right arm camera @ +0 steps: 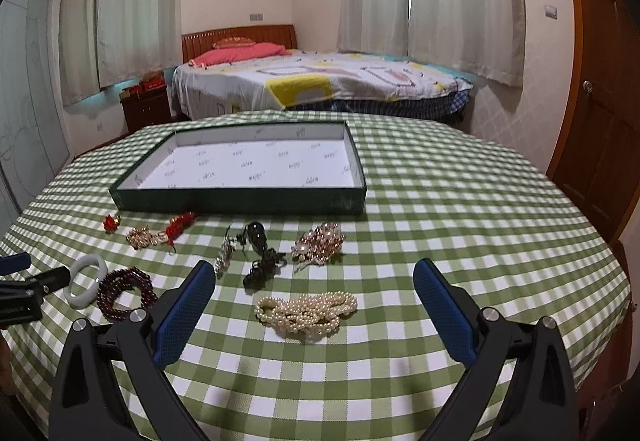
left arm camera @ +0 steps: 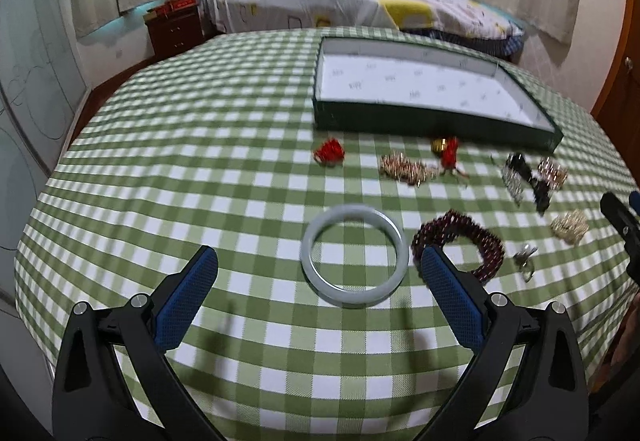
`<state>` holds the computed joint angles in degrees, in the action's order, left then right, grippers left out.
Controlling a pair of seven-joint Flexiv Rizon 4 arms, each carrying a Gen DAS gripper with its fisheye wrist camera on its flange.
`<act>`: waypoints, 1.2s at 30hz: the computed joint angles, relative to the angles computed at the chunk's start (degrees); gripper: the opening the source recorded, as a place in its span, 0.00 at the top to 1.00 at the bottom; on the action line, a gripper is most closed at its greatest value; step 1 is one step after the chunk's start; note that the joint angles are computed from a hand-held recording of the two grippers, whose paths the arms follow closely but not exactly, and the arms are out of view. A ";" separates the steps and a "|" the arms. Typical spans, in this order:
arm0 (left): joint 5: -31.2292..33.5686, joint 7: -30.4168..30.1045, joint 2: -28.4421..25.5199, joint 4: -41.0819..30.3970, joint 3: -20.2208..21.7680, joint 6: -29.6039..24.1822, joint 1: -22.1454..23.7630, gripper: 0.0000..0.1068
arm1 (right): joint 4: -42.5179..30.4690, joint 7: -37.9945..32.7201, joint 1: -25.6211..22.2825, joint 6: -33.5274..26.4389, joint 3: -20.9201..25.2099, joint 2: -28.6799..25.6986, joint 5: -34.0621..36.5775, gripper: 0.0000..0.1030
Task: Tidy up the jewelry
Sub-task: 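Grasp the pearl strand with the right tool while the left tool grasps the jade bangle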
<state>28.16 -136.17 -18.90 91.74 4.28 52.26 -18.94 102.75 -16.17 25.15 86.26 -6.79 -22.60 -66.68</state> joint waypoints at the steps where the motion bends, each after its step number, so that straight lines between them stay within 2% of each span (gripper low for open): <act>1: -0.72 0.68 -0.46 -0.06 -0.30 -0.25 0.34 0.07 | -0.20 -2.10 -0.58 -0.78 1.41 -0.46 2.18 0.06; 4: -2.72 2.06 -1.61 -0.31 -0.65 -0.83 0.91 0.07 | -0.70 -6.54 -0.88 -2.01 3.16 -1.56 7.14 0.06; 12: -5.47 4.41 -4.18 -1.33 -0.37 0.28 1.29 0.07 | -1.96 -15.44 0.33 -3.94 4.08 -3.10 17.86 0.06; 21: -4.63 4.37 -5.22 -1.84 1.56 3.30 0.88 0.07 | -2.95 -21.42 1.58 -5.61 4.21 -4.04 25.03 0.06; 24: -4.66 4.41 -5.43 -2.07 1.77 3.28 0.56 0.08 | -3.56 -23.87 0.95 -7.03 5.64 -4.45 28.04 0.06; 26: -4.48 4.52 -5.33 -1.84 1.85 4.03 0.44 0.12 | -3.77 -24.76 0.87 -7.31 5.94 -4.67 29.60 0.06; 28: -3.93 4.79 -5.33 -1.75 1.95 5.32 0.23 0.30 | -4.02 -25.51 0.89 -7.72 6.00 -4.86 30.77 0.06; 30: -3.77 5.16 -5.41 -1.70 2.05 5.90 0.10 0.35 | -4.03 -25.78 1.16 -7.56 5.70 -5.02 31.40 0.06; 36: -4.27 5.40 -5.49 -1.44 2.38 6.60 0.03 0.35 | -4.67 -28.69 0.99 -7.59 6.60 -5.77 34.10 0.07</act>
<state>23.88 -130.77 -24.39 90.30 6.66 58.86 -18.90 98.08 -44.87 26.13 78.67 -0.20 -28.37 -32.58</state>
